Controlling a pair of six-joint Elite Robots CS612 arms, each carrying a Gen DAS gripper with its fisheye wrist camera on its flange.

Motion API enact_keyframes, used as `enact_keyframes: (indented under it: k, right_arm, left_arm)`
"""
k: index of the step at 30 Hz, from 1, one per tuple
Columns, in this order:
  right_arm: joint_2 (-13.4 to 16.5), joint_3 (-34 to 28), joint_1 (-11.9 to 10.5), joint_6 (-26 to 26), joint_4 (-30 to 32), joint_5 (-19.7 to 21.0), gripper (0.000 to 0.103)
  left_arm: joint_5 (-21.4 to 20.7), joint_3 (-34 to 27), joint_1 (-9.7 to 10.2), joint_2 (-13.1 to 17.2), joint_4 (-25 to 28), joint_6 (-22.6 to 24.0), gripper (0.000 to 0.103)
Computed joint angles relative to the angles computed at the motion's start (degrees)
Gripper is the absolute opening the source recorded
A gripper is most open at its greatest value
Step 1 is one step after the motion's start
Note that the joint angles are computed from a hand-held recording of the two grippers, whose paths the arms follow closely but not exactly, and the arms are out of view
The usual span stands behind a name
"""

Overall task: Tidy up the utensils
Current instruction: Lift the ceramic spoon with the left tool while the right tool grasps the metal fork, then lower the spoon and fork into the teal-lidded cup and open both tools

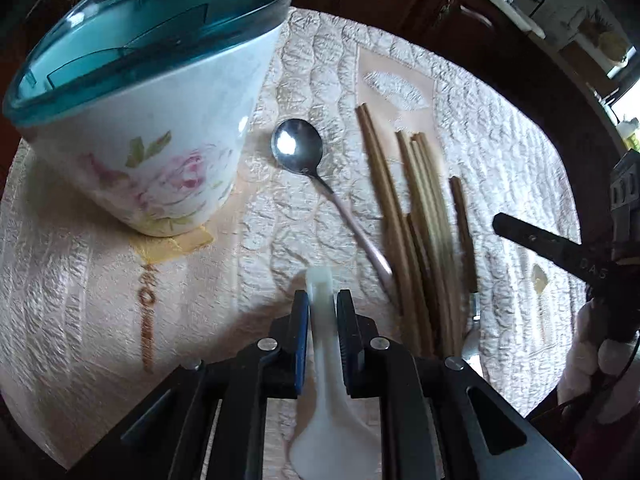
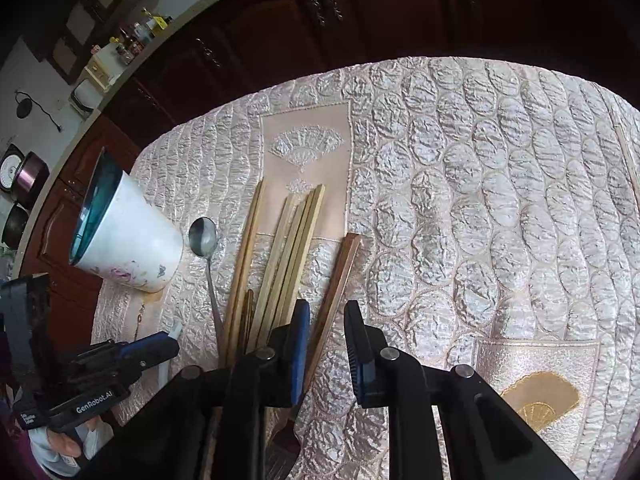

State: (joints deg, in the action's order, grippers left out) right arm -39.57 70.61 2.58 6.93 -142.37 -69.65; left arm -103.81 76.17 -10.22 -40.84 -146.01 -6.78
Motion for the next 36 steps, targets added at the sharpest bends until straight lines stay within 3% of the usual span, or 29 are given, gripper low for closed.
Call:
enact_keyframes:
  k: [4, 9, 15, 17, 19, 22, 26, 36]
  right_arm:
    - [0.70, -1.20, -0.28, 0.15, 1.86, 0.33, 0.025]
    - [2.02, -2.98, -0.47, 1.24, 3.49, 1.04, 0.026]
    - [4.82, -7.24, -0.32, 1.77, 6.82, 1.00, 0.025]
    - [5.46, -7.72, 0.01, 1.29, 5.30, -0.06, 0.025]
    - [5.64, -7.89, 0.24, 1.01, 4.69, -1.23, 0.016]
    - [4.09, -5.07, -0.11, 1.13, 1.36, 0.31, 0.015]
    - [0.09, 0.38, -0.45, -0.64, -4.89, 2.03, 0.014]
    - [-7.33, 8.39, -0.21, -1.32, -17.06, 5.70, 0.012]
  left_arm:
    - [2.10, -2.03, -0.10, 0.61, 3.34, 3.95, 0.021]
    - [4.00, -3.26, -0.65, 1.24, 5.32, 7.75, 0.021]
    - [1.57, -3.86, -0.05, 1.90, 4.85, 6.95, 0.021]
    - [0.49, -3.44, 0.33, 2.06, 3.34, 7.08, 0.019]
    - [-0.69, -2.43, 0.81, 1.79, 1.50, 6.12, 0.017]
    - [-3.49, -0.37, 1.87, 0.50, -1.55, 4.12, 0.015]
    - [-4.13, 2.99, 2.54, -2.14, -7.61, 3.21, 0.013]
    - [-6.25, 7.31, 3.71, -6.77, -15.41, 1.26, 0.013]
